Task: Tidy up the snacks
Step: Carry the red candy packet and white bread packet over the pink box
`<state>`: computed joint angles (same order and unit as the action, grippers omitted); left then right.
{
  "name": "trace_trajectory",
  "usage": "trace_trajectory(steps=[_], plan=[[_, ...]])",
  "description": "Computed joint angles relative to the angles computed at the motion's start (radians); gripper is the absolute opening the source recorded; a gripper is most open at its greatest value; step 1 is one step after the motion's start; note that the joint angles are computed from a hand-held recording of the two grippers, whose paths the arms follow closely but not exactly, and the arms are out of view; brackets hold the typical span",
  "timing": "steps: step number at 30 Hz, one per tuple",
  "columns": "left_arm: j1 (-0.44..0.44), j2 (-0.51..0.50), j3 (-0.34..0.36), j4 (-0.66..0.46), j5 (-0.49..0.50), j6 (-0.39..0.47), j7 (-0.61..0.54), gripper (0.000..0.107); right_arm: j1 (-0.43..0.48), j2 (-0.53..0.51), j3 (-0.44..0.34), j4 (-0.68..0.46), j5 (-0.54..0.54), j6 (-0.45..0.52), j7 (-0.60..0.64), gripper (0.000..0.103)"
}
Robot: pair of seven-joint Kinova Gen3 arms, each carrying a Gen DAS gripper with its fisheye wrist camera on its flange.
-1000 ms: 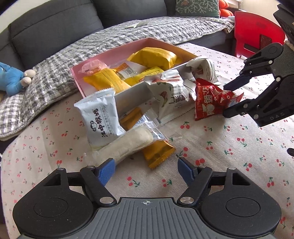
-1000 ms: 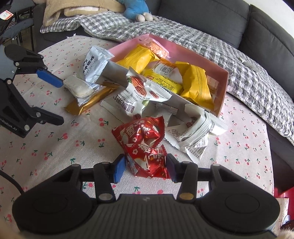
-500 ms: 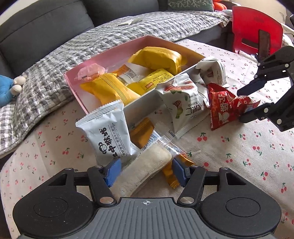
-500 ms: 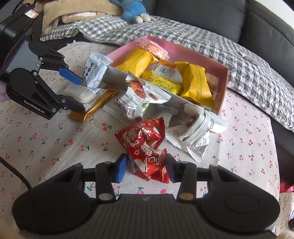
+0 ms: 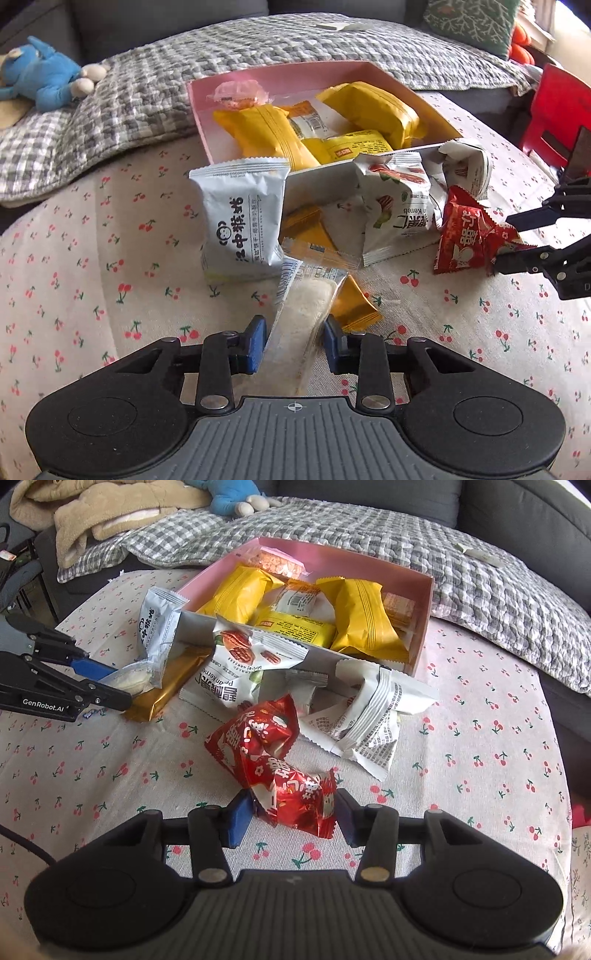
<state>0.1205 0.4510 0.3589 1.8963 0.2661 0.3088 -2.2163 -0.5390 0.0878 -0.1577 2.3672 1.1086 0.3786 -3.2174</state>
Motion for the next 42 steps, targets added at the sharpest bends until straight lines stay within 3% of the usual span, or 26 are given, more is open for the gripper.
trace_trajectory(steps=[5, 10, 18, 22, 33, 42], plan=[[0.059, -0.022, -0.057, 0.021, 0.036, -0.013, 0.142, 0.028, -0.007, 0.008, -0.002, 0.006, 0.073, 0.004, -0.063, 0.044], [0.137, -0.04, -0.122, 0.041, -0.007, -0.035, 0.283, 0.027, 0.003, 0.017, 0.0, 0.003, 0.072, -0.002, -0.049, 0.042], [0.117, -0.039, -0.101, 0.021, -0.033, 0.009, 0.379, 0.018, -0.008, 0.002, -0.004, -0.004, 0.045, 0.016, -0.02, 0.036], [0.079, -0.035, -0.073, 0.011, -0.006, 0.036, 0.376, 0.018, -0.005, -0.024, -0.015, 0.004, 0.06, 0.027, -0.052, 0.036], [0.031, -0.076, -0.027, 0.032, 0.068, 0.044, 0.323, 0.017, 0.056, -0.081, -0.031, -0.017, -0.12, 0.018, 0.068, 0.036], [-0.009, -0.118, 0.023, 0.052, 0.181, 0.018, 0.223, 0.017, 0.108, -0.103, -0.04, -0.046, -0.168, 0.006, 0.052, 0.036]])
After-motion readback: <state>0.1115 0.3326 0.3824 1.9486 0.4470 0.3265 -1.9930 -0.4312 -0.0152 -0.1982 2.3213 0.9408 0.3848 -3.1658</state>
